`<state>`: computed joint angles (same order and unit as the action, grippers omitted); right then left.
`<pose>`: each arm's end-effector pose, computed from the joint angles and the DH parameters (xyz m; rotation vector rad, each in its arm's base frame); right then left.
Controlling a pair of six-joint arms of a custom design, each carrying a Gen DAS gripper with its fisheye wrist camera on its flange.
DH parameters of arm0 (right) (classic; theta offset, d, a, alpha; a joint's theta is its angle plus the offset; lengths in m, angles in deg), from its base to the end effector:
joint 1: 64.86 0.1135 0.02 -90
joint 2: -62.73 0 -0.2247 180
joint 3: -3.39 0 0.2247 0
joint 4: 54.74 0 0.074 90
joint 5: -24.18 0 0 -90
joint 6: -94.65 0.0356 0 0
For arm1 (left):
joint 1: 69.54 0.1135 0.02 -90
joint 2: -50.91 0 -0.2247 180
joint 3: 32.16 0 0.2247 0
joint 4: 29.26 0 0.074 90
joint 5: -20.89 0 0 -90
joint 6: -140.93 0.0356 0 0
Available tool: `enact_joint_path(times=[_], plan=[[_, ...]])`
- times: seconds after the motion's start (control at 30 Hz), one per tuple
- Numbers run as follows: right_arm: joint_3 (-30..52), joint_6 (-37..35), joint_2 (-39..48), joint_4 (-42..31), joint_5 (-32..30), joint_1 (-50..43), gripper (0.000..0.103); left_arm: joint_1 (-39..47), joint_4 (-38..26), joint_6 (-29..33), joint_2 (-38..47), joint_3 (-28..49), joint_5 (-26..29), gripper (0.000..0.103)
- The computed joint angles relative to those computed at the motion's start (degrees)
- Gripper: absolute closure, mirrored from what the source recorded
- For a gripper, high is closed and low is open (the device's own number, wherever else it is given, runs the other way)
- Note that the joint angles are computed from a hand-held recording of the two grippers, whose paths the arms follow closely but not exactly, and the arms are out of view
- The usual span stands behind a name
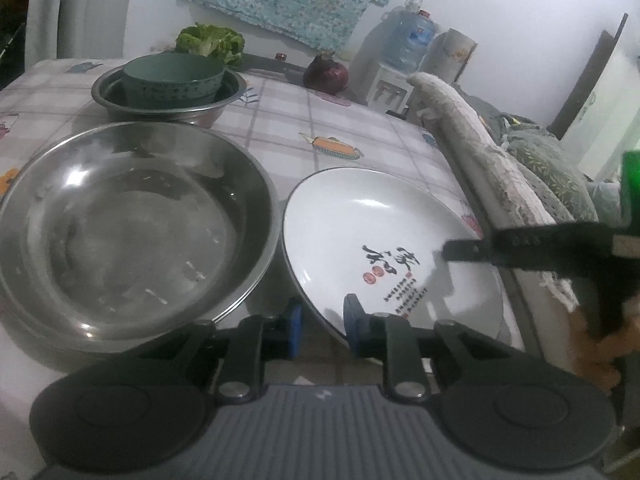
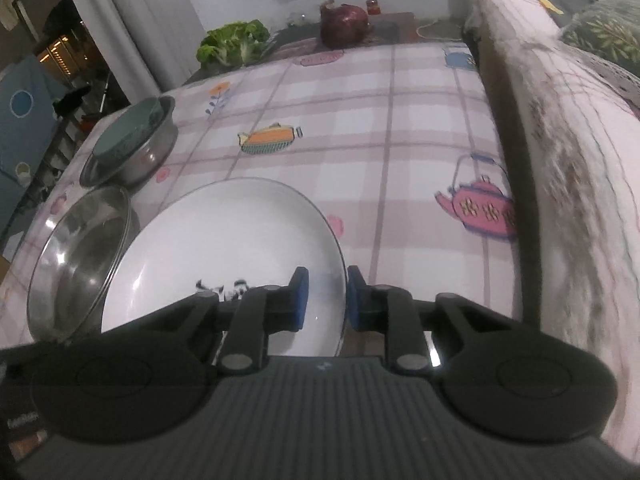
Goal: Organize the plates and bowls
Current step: 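Close the right tool on the white plate rim while the left tool grips it too, then lift the white printed plate off the table with both tools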
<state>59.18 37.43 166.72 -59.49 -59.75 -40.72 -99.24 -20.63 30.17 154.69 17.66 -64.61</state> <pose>0.2662 0.1152 0.0767 0.2335 2.4993 0.2838 0.2442 -0.1425 0.0722 0.2275 2.4093 -0.5098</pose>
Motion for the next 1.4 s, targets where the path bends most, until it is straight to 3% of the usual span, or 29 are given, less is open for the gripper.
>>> enact_joint_path(times=[0.3, 0.5, 0.77, 0.93, 1.07, 1.27, 1.4], plan=[[-10.4, 13.1, -10.7, -2.1, 5.9, 10.3, 0.084, 2.6, -2.9, 5.3, -5.4, -4.6, 3.5, 0.082], [-13.0, 26.2, -15.6, -8.1, 13.6, 23.9, 0.084, 7.4, -6.7, 13.9, -12.6, -10.4, 9.0, 0.083], [-8.6, 49.2, -12.7, -17.8, 25.1, 45.0, 0.084, 16.4, -14.6, 27.2, -22.8, -17.3, 17.1, 0.083], [-4.1, 62.7, -6.4, -21.5, 32.1, 54.7, 0.085, 20.4, -19.5, 31.8, -23.3, -15.4, 20.1, 0.084], [-2.0, 69.2, -4.2, -25.1, 35.0, 56.8, 0.085, 18.3, -18.2, 31.2, -19.0, -12.4, 18.2, 0.082], [-1.3, 70.5, -2.4, -23.8, 35.9, 55.0, 0.087, 16.6, -17.5, 28.1, -17.7, -11.5, 16.3, 0.082], [-1.7, 69.2, -2.4, -22.7, 36.0, 54.4, 0.087, 17.9, -23.3, 31.0, -22.1, -12.4, 17.6, 0.083]])
